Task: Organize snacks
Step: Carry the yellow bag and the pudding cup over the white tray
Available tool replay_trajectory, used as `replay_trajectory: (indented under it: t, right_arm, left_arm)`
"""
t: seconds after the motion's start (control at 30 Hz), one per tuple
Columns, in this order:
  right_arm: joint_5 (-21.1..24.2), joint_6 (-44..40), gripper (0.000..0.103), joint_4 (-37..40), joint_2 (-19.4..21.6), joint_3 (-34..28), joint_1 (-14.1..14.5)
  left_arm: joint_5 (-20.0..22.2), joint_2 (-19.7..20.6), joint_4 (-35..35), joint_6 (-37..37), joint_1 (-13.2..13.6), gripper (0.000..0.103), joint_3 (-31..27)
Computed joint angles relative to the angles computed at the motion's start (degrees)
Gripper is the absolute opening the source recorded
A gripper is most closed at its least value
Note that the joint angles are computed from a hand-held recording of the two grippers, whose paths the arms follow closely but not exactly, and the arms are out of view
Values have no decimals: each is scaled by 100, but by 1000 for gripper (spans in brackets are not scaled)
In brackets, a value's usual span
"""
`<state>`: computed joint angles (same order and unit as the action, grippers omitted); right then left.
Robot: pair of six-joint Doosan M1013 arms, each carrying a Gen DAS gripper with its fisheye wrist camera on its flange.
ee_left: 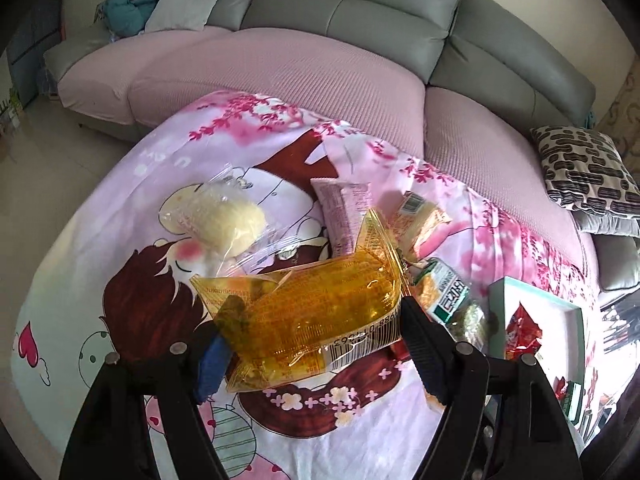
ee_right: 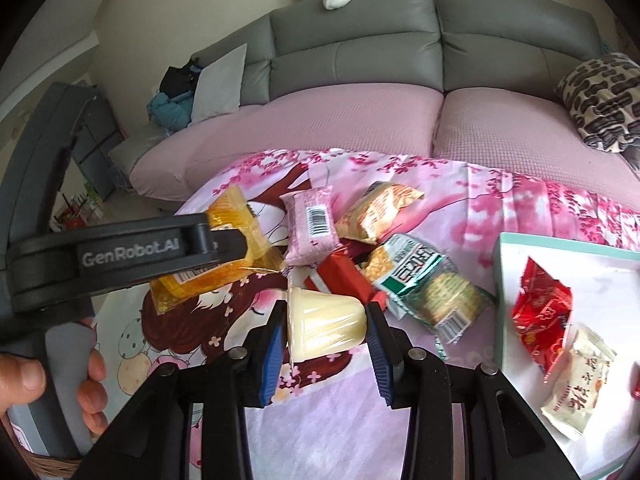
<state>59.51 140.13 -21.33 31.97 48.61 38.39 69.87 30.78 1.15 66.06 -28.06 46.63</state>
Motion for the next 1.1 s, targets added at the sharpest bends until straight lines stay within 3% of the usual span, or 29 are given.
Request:
replay_trajectory:
  t: [0.33, 0.6, 0.83, 1.1]
  right_arm:
    - [-212, 946, 41, -522, -488, 655, -125]
    - [-206, 2326, 41, -1267, -1108, 1472, -294]
    - [29, 3538, 41, -1842, -1676, 2227, -436]
    - [523, 4256, 41, -2210, -2044, 2716, -498]
  left_arm:
    - [-175, -62, 107, 147, -125, 79, -16]
    - [-210, -20, 42, 494, -319, 79, -144]
    - [-227, 43, -100, 923, -545, 79, -291]
    - [-241, 128, -361, 1441, -810, 79, -439]
